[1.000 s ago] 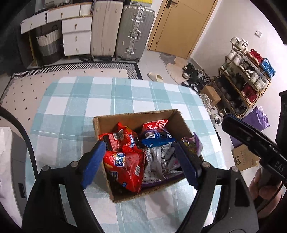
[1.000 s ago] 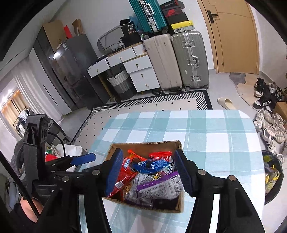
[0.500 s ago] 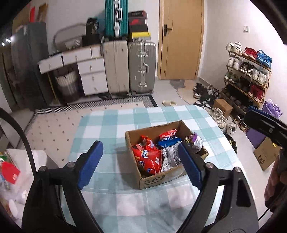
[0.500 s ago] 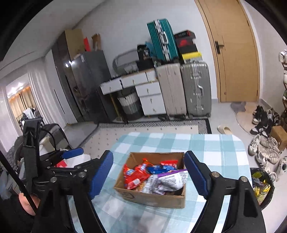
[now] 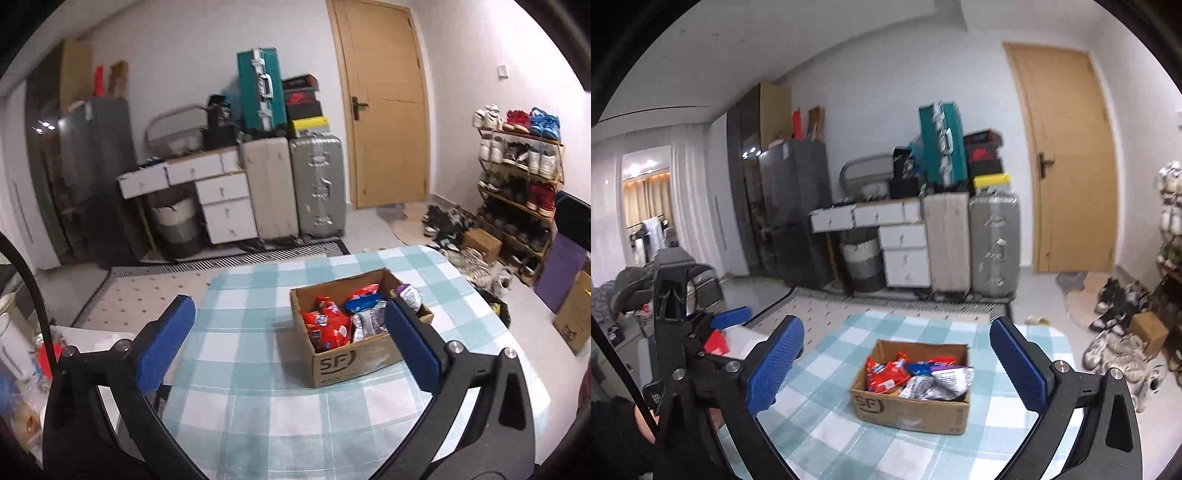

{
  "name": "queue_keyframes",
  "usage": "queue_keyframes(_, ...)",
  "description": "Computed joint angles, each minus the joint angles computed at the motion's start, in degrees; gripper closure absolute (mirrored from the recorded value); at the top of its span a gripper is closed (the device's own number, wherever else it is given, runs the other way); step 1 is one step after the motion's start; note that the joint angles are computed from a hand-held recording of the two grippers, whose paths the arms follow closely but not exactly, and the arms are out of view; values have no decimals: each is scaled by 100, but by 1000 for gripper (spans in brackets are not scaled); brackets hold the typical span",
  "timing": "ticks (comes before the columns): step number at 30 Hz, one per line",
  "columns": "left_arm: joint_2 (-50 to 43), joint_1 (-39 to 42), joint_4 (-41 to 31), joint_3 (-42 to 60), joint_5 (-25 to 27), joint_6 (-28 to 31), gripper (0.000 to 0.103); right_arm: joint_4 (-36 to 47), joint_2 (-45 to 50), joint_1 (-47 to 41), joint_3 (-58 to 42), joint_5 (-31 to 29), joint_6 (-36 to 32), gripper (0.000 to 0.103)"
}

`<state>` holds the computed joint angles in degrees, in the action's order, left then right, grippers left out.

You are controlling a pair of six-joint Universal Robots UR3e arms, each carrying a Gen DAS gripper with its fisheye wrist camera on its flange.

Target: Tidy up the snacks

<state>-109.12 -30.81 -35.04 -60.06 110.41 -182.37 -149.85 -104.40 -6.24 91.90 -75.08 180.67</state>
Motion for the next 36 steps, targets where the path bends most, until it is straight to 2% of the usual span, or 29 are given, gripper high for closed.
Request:
queue_keyframes(3, 193, -181, 983, -811, 237, 202, 1, -794, -403, 184, 879, -364, -1, 0)
queue_keyframes(4, 260, -234, 1169, -1030, 265, 293, 1, -1111, -478, 349, 1195, -646, -11, 0)
queue_keyframes(7, 314, -439, 1721, -1594, 571, 396, 1, -1632, -559, 532, 1833, -963, -11, 0)
queue_keyframes(10, 302, -495, 2389, -2115, 652, 228, 0, -2085, -677, 502, 2468, -919, 83, 0)
queue_keyframes(13, 244, -336, 2655, -2413, 470, -31, 1, -2776, -763, 373, 3202, -733, 198, 0)
queue_keyframes(17, -104, -415, 4050, -2936, 771, 168, 1, -3676, -466, 394, 3763, -818, 99, 0)
queue_keyframes(19, -338, -411, 4638, -3072, 728, 361, 1, -4164, -290, 401, 4026, -826, 44, 0)
queue_keyframes(22, -582, -338, 4967, -3105, 648, 460, 1, -4629, -159, 292, 4386, -592, -12, 0)
queue_keyframes(26, -721, -252, 5175, -3260, 438, 120, 1, -5221, 168, 209, 4644, -477, -80, 0)
queue_keyframes(30, -898, -243, 5103, -3296, 562, 6, 1, -5286, 327, 202, 4765, -398, 69, 0)
queue_keyframes(32, -1013, -244, 5002, -3257, 744, -97, 1, -5379, 473, 403, 4721, -729, 9, 0)
queue_keyframes(34, -1073, -163, 5018, -3314, 698, -239, 1, -5446, 638, 530, 4628, -1019, 20, 0)
queue_keyframes(36, -1073, -92, 4996, -3334, 694, -326, 1, -5408, 611, 392, 4629, -870, 111, 0)
